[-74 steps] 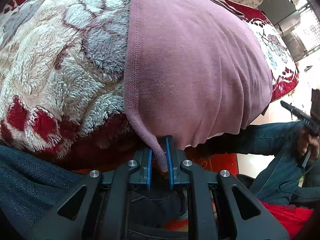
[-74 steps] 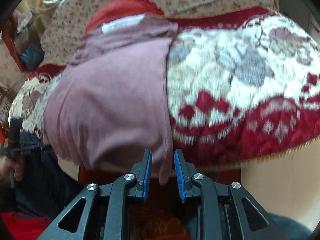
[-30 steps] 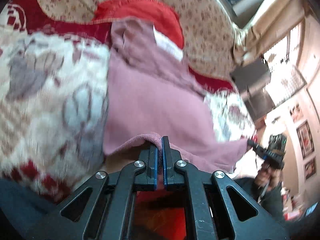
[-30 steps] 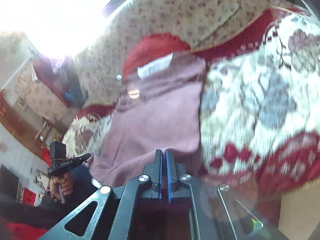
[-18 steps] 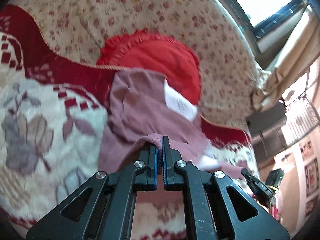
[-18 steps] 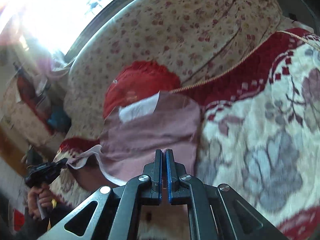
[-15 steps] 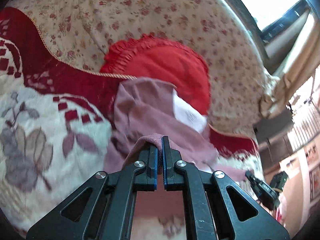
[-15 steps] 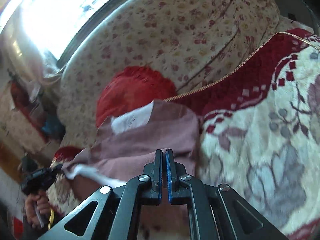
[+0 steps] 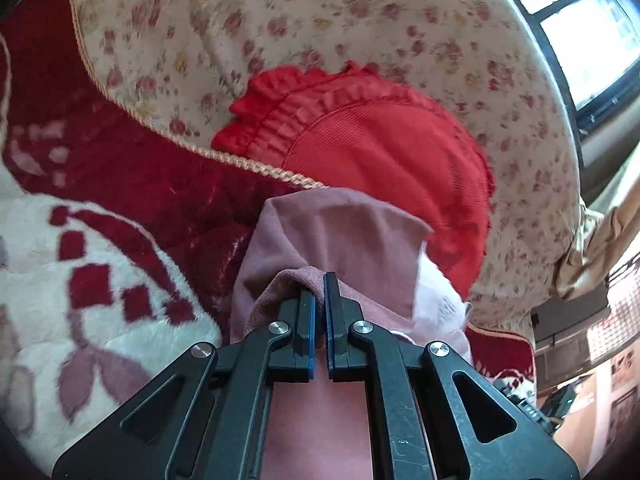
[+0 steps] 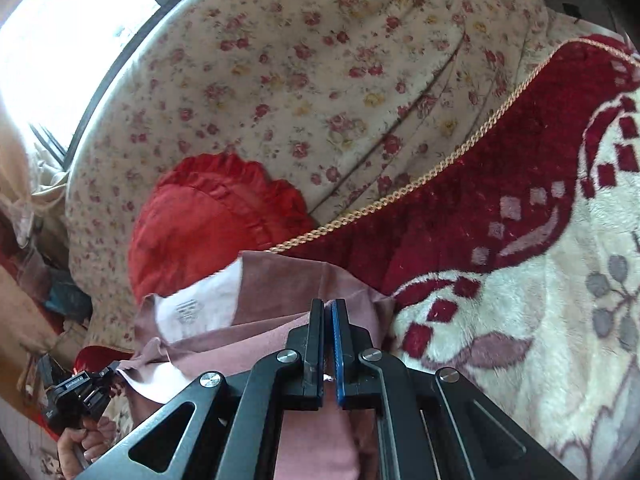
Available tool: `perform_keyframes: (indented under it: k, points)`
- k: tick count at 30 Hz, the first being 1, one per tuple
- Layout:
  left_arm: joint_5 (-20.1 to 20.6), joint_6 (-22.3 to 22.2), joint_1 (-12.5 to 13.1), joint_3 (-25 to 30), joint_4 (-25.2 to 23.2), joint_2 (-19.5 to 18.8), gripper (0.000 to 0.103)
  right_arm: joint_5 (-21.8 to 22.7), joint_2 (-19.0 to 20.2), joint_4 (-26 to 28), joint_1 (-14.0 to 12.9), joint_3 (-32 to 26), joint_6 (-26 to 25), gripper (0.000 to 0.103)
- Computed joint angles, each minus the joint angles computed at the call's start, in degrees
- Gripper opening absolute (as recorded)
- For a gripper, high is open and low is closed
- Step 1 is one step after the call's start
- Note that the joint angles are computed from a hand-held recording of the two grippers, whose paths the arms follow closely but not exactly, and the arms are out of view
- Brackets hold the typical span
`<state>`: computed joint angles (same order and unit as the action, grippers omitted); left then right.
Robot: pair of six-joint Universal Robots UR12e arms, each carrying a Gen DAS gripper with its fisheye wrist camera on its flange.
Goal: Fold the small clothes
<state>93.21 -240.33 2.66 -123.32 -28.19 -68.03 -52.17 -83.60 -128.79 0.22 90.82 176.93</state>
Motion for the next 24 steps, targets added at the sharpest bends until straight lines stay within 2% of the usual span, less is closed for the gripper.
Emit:
perform_keyframes:
  k: [3, 6, 10, 13, 14, 15, 16, 17, 19, 21, 23, 24]
  points:
    - [-2.57, 0.48, 1.79, -0.46, 0.62, -0.55, 0.002, -1.44, 1.56, -0.23, 0.65, -0.26, 1.56, 0.003]
    - [-0.74, 4.1, 1.07, 0.72, -0.07, -0.81, 0.002, -1.71, 2.95, 0.19, 0.9, -0.9, 2.95, 0.006]
    - [3.29, 8.68, -0.66, 1.89, 0.07, -0.86, 0.003, -1.27, 2.17, -6.92, 0.36, 0.34, 5.11, 0.009]
    - [7.7, 12.22, -2.49, 2.94, 0.41, -1.45, 0.005, -0.29, 0.53, -8.91, 0.02, 1.29, 2.81, 0.01]
    - [9.75, 13.19, -3.22, 3.37, 0.27, -1.74, 0.009, 0.3, 0.0, -8.79, 0.03, 1.57, 1.27, 0.01]
    - [12.04, 14.11, -3.92, 3.76, 0.21, -2.01, 0.025, 1.06, -0.54, -8.13, 0.06, 1.82, -0.78, 0.01]
    - [13.94, 14.94, -4.38, 3.9, 0.65, -2.15, 0.044, 1.7, -1.09, -6.85, 0.23, 2.02, -3.4, 0.01]
    - [14.41, 14.89, -4.33, 3.78, 0.99, -2.06, 0.049, 2.12, -1.51, -5.09, 0.5, 2.05, -6.04, 0.01]
    - [15.04, 12.36, -3.74, 3.22, 0.46, -1.33, 0.051, 3.59, -2.04, -0.17, 1.07, 1.77, -12.04, 0.011]
    - [13.49, 11.85, -3.26, 2.93, -0.19, -0.73, 0.051, 4.24, -2.22, 5.11, 1.82, 1.19, -17.26, 0.011]
    - [10.65, 16.04, -3.92, 3.27, 0.98, -1.12, 0.051, 6.28, -1.9, 12.44, 2.36, -0.04, -22.93, 0.011]
    - [8.35, 19.45, -4.43, 3.66, 1.55, -1.51, 0.05, 7.2, -1.47, 18.01, 2.77, -1.28, -26.93, 0.011]
